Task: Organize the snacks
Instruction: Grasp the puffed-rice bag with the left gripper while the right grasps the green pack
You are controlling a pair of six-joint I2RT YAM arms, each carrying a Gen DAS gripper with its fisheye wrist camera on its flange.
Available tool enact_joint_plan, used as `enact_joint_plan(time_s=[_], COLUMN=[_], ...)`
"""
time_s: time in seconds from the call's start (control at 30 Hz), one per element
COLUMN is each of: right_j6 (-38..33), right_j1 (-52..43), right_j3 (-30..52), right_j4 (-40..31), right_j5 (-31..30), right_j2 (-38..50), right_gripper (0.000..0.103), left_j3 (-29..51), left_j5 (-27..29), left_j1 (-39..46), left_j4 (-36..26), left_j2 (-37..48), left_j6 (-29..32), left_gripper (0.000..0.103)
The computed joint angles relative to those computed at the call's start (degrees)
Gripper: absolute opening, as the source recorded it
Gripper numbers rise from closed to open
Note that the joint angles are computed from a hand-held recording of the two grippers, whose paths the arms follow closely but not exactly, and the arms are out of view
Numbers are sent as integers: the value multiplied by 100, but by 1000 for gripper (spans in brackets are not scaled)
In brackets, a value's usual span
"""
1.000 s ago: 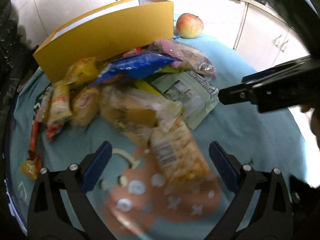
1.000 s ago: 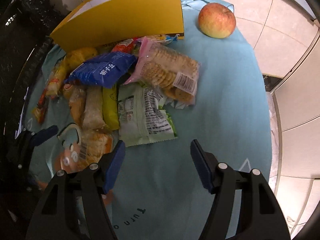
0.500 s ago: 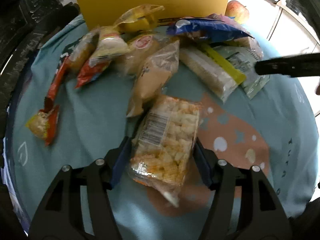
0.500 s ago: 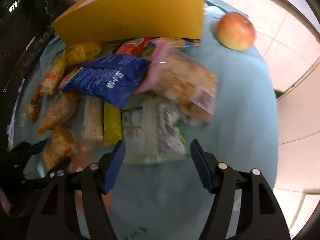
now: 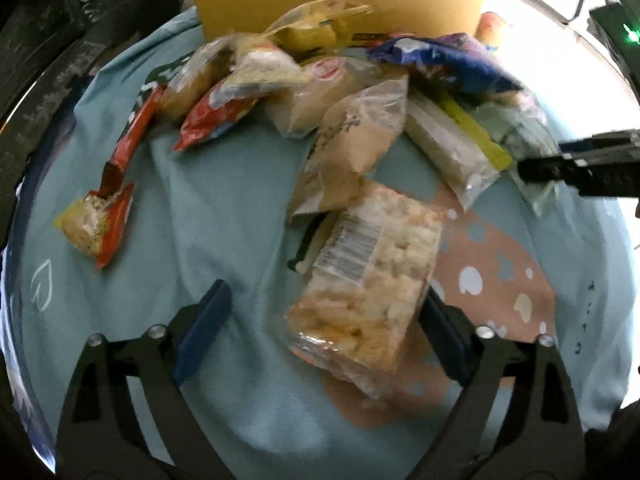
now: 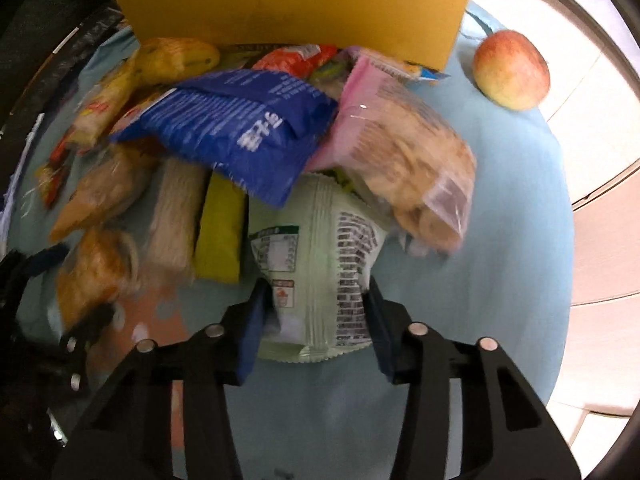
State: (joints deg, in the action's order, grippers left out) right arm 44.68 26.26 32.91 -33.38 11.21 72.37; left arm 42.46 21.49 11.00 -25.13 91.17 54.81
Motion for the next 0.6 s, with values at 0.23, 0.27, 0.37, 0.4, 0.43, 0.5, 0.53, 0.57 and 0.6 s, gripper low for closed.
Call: enact_joint_plan(time_s=[0.23,0.27,0.37,0.4,0.43,0.5,0.53,0.57,0.6], right_j6=[644,680,856,906,896,806,782,1062,1076], right_j1=[971,1093,1406,1469,1493,1482,1478,1761,1757], right_j3=[-759,-824,-807,-736,-676,-495,-469,-363,-322], right_j4=[-553,-581,-753,-778,-772,-647,-517,-422,-360], right_j5=[154,153,417,525,619,680,650,688,708], right_j2=[-1281,-1364,-1292,-1158,-1029,-651,-445,-140,-33], right_gripper=[46,47,56,57,57,58,60,60,59], left_j3=[-46,-94,-350,-461,-453,-445,-394,-338,-341], left_j5=[279,274,154,124,82,137,210,299,317], left_j1=[170,185,85,31,-69,-87,-41,-18,-45], left_j4=[-185,-136,279,423,514,496,348,154,56], left_j2=[-179,-210,-381,-474,-468,-468,-475,-465,-514], left_j6=[515,596,592,548,467,534,661,814,943], left_gripper=[67,68,80,82,85,82,73,61,57])
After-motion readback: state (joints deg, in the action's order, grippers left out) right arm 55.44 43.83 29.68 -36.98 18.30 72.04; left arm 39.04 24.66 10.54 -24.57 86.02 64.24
